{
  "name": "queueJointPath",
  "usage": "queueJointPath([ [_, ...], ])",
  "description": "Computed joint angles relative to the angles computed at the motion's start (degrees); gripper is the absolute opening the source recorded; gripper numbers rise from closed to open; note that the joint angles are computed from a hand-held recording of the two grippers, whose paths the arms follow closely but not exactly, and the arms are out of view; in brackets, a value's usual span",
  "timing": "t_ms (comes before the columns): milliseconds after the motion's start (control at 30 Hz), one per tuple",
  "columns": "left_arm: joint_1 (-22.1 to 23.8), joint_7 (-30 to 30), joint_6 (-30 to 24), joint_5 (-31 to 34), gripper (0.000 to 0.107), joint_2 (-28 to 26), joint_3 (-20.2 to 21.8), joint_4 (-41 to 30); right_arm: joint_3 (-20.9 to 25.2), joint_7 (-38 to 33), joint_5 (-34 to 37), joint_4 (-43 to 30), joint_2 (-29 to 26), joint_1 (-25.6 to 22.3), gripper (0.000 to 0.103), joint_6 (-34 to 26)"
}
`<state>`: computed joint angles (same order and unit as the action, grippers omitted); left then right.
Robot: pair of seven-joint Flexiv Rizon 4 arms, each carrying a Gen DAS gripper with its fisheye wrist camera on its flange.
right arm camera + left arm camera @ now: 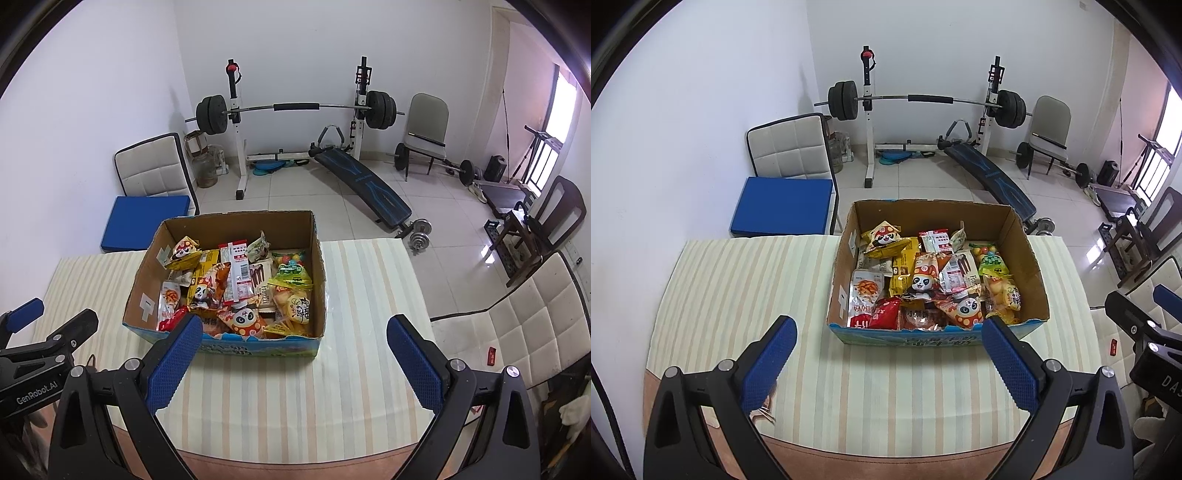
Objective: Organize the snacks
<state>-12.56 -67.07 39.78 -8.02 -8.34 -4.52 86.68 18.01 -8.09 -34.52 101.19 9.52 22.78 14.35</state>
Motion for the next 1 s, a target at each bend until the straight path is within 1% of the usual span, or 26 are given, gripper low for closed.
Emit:
queueJointPath([
  [500,0.33,1.40,1.27,-1.29,0.103,0.99,0.00,1.02,0.34,-0.29,-0.70,-0.29,0.47,0.03,0.102,-0.57],
  [1000,0.48,2.11,0.88,-1.76,0.103,1.27,0.02,1.12,0.53,-0.13,-0.78,-0.77,0.41,0.31,0.102,-0.92],
])
